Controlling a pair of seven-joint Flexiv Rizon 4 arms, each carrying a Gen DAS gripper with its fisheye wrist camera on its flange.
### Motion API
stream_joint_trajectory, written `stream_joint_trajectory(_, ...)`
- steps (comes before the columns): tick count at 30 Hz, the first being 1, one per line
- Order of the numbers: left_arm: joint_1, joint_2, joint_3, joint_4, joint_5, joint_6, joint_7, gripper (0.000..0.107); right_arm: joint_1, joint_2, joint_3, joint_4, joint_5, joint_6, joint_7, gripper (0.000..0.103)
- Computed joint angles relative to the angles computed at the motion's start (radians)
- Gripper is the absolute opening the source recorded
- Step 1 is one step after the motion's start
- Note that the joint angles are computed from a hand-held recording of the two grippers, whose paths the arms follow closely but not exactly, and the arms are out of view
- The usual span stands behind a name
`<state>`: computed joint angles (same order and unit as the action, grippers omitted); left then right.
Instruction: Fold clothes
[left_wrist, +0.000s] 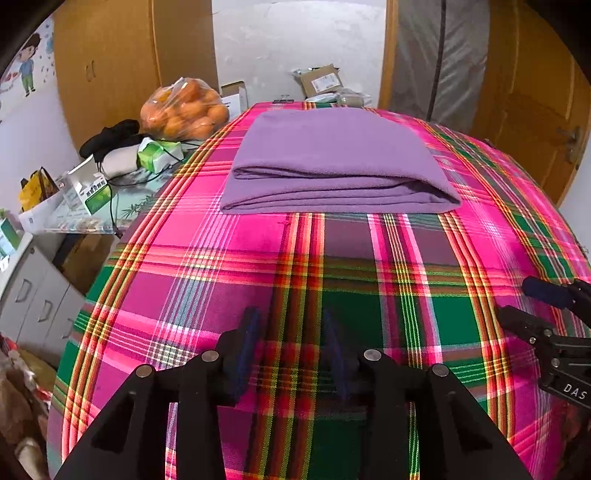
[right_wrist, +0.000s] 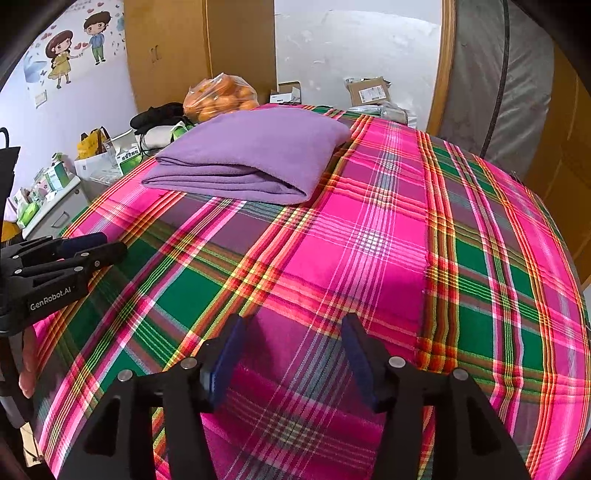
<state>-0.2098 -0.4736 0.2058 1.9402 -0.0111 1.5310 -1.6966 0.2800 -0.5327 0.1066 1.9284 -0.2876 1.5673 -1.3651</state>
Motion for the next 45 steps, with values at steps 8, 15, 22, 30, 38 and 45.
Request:
stream_joint_trajectory(8, 0.007, -0.003, -0.007, -0.005, -0.002, -0.001, -0.002, 0.038, 0.005, 0.0, -0.002, 0.002, -0.001, 0.002, -0.002, 0.059)
stream_joint_trajectory(15, 0.003, -0.017, 0.001, -0.029, -0.001, -0.015, -0.009, 0.038, 0.012, -0.001, -0.008, -0.001, -0.005, -0.003, -0.001, 0.062)
stream_joint_trajectory(22, 0.006, -0.018, -0.002, -0.035, 0.002, -0.02, -0.012, 0.038, 0.007, -0.005, -0.002, -0.009, -0.005, -0.01, -0.003, 0.063)
stream_joint_trajectory(30, 0.01, -0.021, -0.006, -0.035, 0.002, -0.017, -0.012, 0.038, 0.006, -0.008, 0.003, -0.013, 0.0, -0.011, -0.005, 0.064)
stream_joint_trajectory(38, 0.019, -0.019, -0.016, -0.031, -0.005, -0.014, -0.005, 0.038, 0.005, -0.008, 0.004, -0.012, 0.002, -0.012, -0.007, 0.064)
stream_joint_trajectory(45, 0.019, -0.018, -0.016, -0.03, -0.009, -0.012, -0.003, 0.038, 0.006, -0.008, 0.003, -0.013, 0.001, -0.012, -0.007, 0.064)
